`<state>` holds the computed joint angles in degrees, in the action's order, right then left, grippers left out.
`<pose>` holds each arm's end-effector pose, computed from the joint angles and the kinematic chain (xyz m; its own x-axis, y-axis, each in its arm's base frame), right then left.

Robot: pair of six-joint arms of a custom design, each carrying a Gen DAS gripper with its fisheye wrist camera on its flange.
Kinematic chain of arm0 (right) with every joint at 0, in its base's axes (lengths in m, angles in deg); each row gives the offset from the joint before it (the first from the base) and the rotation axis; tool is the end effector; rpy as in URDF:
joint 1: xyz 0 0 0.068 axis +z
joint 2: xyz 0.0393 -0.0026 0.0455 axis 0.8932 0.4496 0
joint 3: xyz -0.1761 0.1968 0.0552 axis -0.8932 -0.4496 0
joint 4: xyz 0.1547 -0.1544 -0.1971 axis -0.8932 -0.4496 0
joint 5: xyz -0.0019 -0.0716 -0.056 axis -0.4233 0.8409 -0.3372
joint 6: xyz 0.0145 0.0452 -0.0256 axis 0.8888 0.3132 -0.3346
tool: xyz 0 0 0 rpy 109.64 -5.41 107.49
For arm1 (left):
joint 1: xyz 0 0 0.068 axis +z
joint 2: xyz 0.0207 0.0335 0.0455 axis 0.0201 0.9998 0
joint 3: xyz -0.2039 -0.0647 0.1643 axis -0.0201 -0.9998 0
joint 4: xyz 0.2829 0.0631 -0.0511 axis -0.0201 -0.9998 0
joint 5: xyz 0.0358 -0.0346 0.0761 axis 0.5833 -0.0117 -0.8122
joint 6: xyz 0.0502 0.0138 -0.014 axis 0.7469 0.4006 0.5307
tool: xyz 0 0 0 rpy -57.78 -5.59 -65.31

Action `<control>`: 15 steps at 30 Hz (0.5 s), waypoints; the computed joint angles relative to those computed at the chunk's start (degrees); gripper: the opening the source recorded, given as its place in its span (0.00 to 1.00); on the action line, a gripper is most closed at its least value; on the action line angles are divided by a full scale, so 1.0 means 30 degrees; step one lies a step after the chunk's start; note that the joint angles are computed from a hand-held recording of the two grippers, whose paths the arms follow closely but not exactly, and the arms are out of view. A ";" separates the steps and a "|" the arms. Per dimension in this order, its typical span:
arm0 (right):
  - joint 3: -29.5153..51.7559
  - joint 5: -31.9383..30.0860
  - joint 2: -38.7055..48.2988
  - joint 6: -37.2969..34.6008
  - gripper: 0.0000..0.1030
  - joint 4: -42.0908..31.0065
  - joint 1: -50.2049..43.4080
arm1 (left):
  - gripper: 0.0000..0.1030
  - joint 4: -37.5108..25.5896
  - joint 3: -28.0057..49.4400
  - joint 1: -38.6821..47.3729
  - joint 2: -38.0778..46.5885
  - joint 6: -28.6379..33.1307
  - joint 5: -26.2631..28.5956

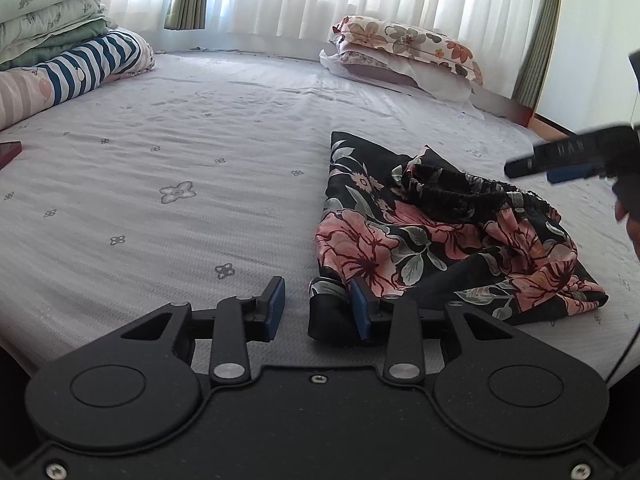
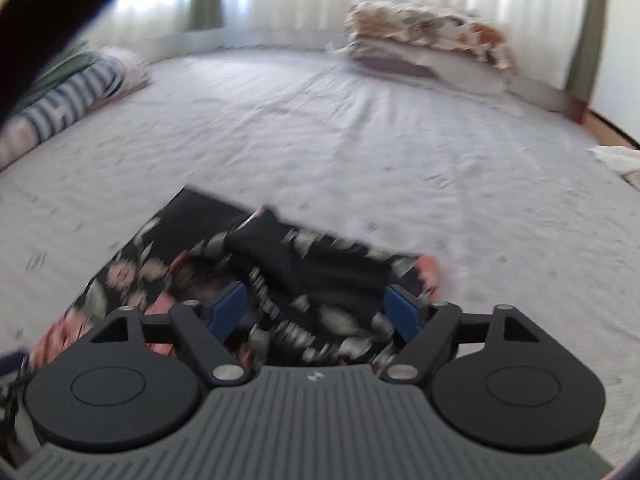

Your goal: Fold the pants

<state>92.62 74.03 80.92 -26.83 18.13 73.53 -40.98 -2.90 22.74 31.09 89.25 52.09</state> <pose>0.3555 0.0612 0.1520 -0.6384 -0.1176 -0.7607 -0.1154 0.9917 -0.0565 0.2088 0.0650 0.0922 -0.5800 -0.0759 -0.8111 0.1012 0.9812 -0.1641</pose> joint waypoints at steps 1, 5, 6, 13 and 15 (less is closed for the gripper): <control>-0.0087 0.0437 0.0162 0.0023 0.86 -0.0145 0.0165 | 0.35 -0.0015 -0.0010 0.0018 -0.0011 0.0029 -0.0027; -0.1123 0.2364 0.0635 0.1308 0.91 0.0653 0.0090 | 0.35 -0.0079 -0.0091 -0.0091 -0.0163 0.0082 -0.0295; -0.1669 0.2734 0.0550 0.1548 0.91 0.1189 0.0116 | 0.35 -0.0020 -0.0113 -0.0172 -0.0157 0.0107 -0.0426; -0.3300 0.8343 -0.0110 0.3986 0.92 0.1054 0.0973 | 0.39 0.0059 -0.0071 -0.0692 -0.0126 0.0104 -0.1108; -0.3868 0.8666 -0.0855 0.5308 0.92 0.0112 0.0803 | 0.42 0.0033 -0.0029 -0.0685 -0.0077 0.0194 -0.0980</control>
